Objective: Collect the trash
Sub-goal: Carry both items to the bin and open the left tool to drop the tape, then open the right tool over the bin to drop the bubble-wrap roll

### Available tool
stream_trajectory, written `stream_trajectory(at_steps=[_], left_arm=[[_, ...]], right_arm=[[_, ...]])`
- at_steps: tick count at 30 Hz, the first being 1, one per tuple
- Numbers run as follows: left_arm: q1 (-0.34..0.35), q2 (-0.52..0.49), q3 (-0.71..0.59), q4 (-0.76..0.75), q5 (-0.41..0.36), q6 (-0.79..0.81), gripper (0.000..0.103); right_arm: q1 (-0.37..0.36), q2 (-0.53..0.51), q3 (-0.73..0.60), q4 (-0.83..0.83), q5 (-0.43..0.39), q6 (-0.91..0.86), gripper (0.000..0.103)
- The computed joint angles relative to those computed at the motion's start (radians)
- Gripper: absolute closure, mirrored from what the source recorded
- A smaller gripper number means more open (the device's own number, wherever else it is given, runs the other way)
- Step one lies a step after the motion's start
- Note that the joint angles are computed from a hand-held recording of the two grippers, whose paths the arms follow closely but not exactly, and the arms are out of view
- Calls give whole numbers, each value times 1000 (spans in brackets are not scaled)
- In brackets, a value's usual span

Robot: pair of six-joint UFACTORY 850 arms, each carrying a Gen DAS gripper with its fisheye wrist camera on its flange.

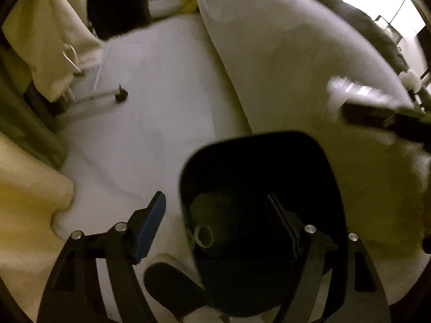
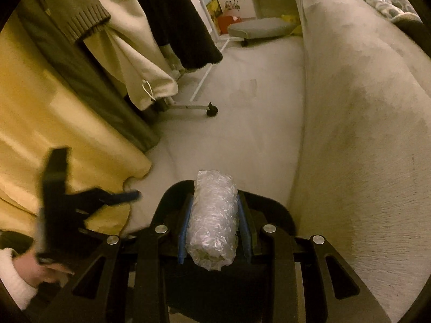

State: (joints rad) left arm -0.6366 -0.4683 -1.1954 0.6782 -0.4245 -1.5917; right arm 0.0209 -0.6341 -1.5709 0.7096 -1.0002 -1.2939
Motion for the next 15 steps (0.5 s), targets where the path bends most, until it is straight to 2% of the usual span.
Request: stream_trajectory(at_steps=[4,15], left_arm=[[-12,72,33,92,-53,-95,27],[-54,169,2,208,-216,-121,39]], right_arm=[[15,-10,13,-26,27,17,71],[52,-18,77,-102,91,38,71]])
